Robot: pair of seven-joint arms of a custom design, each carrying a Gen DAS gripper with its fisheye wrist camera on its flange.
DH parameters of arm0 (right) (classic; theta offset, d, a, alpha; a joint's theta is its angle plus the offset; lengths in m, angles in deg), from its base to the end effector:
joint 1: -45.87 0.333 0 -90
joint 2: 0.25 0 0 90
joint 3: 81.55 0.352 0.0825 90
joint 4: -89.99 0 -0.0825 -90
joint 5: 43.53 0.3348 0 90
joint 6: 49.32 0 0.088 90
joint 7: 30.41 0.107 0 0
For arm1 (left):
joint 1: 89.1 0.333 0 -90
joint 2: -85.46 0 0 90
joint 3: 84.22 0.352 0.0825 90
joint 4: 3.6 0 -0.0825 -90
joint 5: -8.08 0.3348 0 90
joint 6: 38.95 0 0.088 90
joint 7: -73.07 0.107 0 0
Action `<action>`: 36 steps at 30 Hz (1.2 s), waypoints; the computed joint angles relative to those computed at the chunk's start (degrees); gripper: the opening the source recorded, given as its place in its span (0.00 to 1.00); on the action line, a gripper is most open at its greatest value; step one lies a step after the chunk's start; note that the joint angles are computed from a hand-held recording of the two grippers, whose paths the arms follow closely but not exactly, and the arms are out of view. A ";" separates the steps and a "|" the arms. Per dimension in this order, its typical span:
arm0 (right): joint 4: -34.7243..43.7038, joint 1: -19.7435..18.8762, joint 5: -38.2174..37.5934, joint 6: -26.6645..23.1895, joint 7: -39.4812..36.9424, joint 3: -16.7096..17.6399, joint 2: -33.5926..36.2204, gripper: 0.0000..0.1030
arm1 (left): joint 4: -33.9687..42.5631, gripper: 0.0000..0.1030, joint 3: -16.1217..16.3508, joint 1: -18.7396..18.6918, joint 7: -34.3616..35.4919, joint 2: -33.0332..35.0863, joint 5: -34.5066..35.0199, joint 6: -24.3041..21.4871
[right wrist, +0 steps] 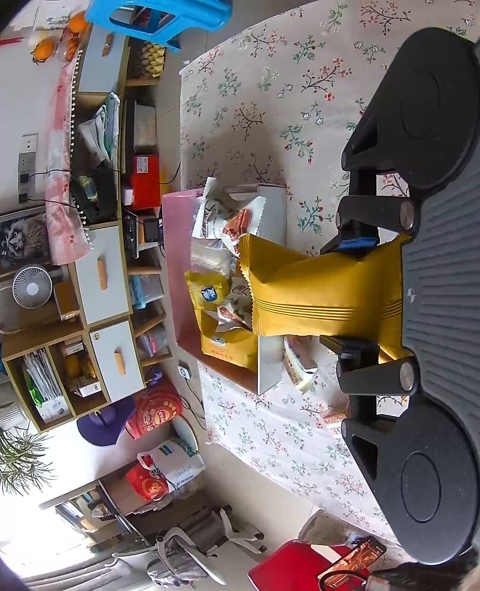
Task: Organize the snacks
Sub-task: 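Grasp the red candy packet with the left gripper while right holds yellow pack, then carry both packs into the pink box and open both grippers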
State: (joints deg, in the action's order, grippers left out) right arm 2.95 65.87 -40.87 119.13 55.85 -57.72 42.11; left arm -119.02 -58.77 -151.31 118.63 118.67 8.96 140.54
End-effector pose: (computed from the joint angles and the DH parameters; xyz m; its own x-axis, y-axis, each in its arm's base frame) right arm 0.5969 0.4429 0.3908 0.6108 -0.7457 -0.2662 -0.6882 -0.3338 -0.6441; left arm 0.4861 -0.4134 0.3219 -0.0784 -0.9769 0.1989 -0.8334 -0.0452 -0.5508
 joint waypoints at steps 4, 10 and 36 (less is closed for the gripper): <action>-0.20 -0.41 0.21 -0.83 -0.97 0.64 0.02 0.31 | 2.59 0.58 3.66 -3.27 -1.23 1.45 4.17 -6.92; -0.13 -0.20 0.81 -0.79 -1.64 0.62 -0.14 0.31 | 2.37 0.30 4.33 -3.49 -6.03 1.59 8.73 -7.99; 13.75 4.27 2.62 -4.09 6.13 -2.82 6.09 0.31 | -0.52 0.24 21.47 -11.79 -17.61 1.13 6.50 0.15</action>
